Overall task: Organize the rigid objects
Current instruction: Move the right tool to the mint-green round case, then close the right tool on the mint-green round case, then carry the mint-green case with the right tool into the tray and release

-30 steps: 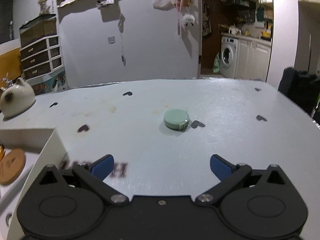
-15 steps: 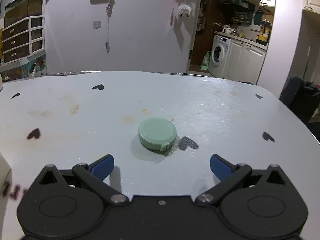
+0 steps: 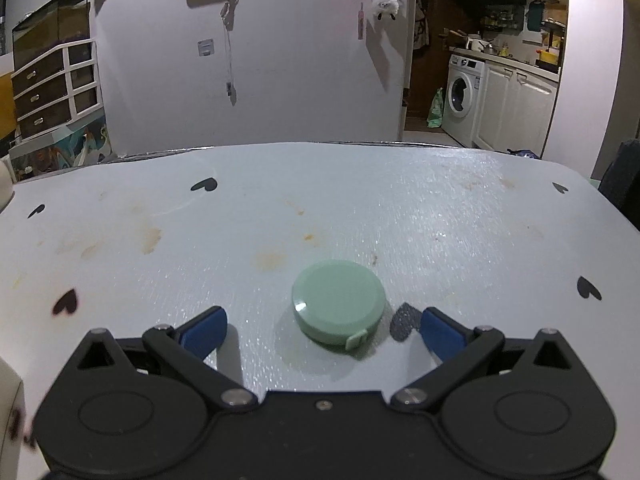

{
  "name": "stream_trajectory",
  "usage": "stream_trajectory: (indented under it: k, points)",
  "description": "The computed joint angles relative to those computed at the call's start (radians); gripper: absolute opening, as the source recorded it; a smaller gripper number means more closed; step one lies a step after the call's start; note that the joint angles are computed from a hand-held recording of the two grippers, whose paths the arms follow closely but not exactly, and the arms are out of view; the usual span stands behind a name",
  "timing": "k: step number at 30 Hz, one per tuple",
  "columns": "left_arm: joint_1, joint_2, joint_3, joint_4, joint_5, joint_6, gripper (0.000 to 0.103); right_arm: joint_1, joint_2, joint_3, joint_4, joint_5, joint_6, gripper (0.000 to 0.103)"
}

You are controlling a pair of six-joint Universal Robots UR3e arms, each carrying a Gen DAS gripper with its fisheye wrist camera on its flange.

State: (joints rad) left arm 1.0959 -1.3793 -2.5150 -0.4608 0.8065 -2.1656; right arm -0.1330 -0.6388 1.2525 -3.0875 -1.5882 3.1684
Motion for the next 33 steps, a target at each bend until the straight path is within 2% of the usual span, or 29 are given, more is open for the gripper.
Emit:
stream_trajectory:
  k: [3,9,11,14,18,25,33]
  points:
    - [-0.001,-0.002,0.000,0.005,0.001,-0.003,0.003,-0.002,-0.006,0.015,-0.014,0.008,-0.002,0.102]
    - [-0.004,0.006,0.005,-0.006,0.009,-0.003,0.003,-0.012,-0.029,0.078,-0.079,0.048,-0.036,0.083]
    - [-0.002,0.017,0.003,-0.017,0.011,-0.002,0.003,-0.013,-0.033,0.088,-0.093,0.064,-0.046,0.074]
    - [0.009,0.044,0.000,-0.045,0.009,0.008,0.003,-0.007,-0.037,0.103,-0.117,0.075,-0.052,0.049]
    - [0.027,0.082,-0.006,-0.087,-0.001,0.026,0.003,0.019,-0.048,0.121,-0.129,0.032,-0.047,0.049]
    - [0.064,0.143,-0.019,-0.159,-0.026,0.055,0.003,0.028,-0.111,0.250,-0.193,0.067,-0.048,0.048]
    - [0.124,0.231,-0.020,-0.308,-0.062,0.140,0.003,0.043,-0.241,0.458,-0.262,0.146,-0.063,0.048]
